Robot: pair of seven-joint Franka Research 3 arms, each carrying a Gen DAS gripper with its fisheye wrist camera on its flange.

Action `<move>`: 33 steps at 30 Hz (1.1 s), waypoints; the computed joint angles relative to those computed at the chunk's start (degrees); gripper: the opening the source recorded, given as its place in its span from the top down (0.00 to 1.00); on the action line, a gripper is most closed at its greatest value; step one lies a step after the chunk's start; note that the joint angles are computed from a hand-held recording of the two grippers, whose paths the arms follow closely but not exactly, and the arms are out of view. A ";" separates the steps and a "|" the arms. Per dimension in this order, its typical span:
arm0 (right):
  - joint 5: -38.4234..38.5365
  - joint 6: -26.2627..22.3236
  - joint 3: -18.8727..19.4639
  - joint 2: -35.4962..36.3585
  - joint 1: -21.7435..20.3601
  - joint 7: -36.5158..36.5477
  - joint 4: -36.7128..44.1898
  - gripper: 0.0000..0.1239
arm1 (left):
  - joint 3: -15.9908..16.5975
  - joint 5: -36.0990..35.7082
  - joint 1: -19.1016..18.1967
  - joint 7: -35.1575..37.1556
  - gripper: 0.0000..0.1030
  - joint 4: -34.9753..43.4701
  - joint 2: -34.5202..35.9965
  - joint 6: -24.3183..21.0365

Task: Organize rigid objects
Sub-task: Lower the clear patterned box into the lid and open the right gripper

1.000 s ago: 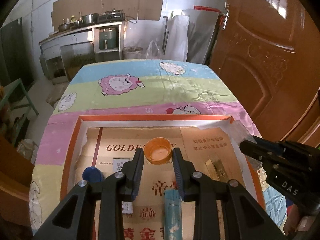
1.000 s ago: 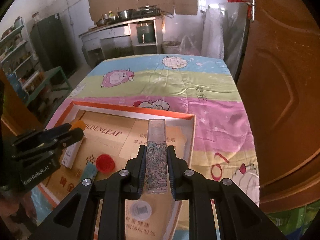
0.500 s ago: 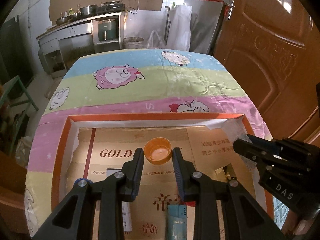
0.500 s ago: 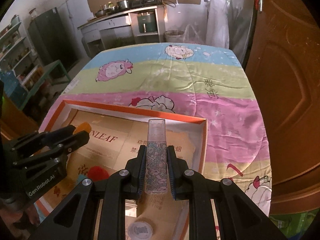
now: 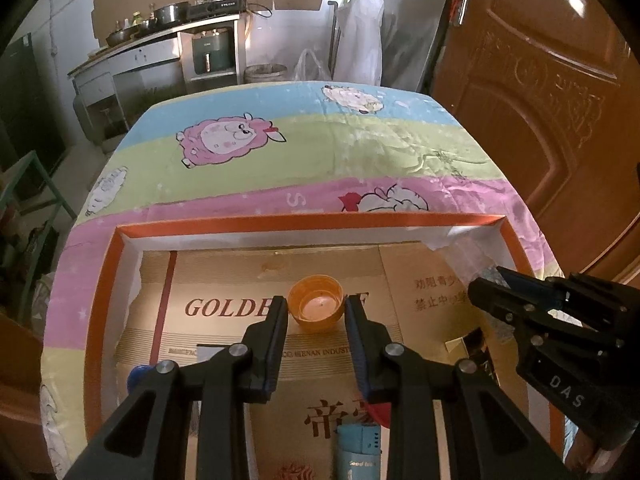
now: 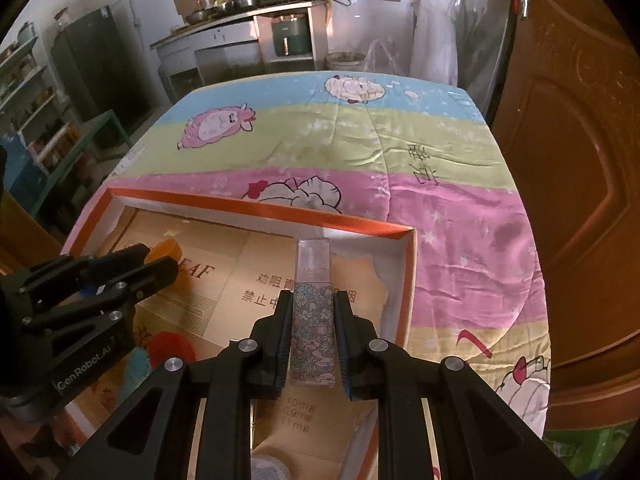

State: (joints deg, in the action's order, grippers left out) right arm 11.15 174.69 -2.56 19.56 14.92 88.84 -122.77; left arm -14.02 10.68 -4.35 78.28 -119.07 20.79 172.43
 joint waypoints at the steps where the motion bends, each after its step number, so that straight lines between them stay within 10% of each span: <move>1: -0.23 -0.15 -0.29 0.23 0.27 0.16 0.18 0.83 | 0.17 0.17 -0.15 -0.12 0.71 -0.03 0.06 0.08; 33: -2.56 2.01 -2.42 -1.48 2.62 3.59 -2.05 0.71 | -5.33 -4.45 4.77 4.34 0.64 -3.49 -1.84 3.54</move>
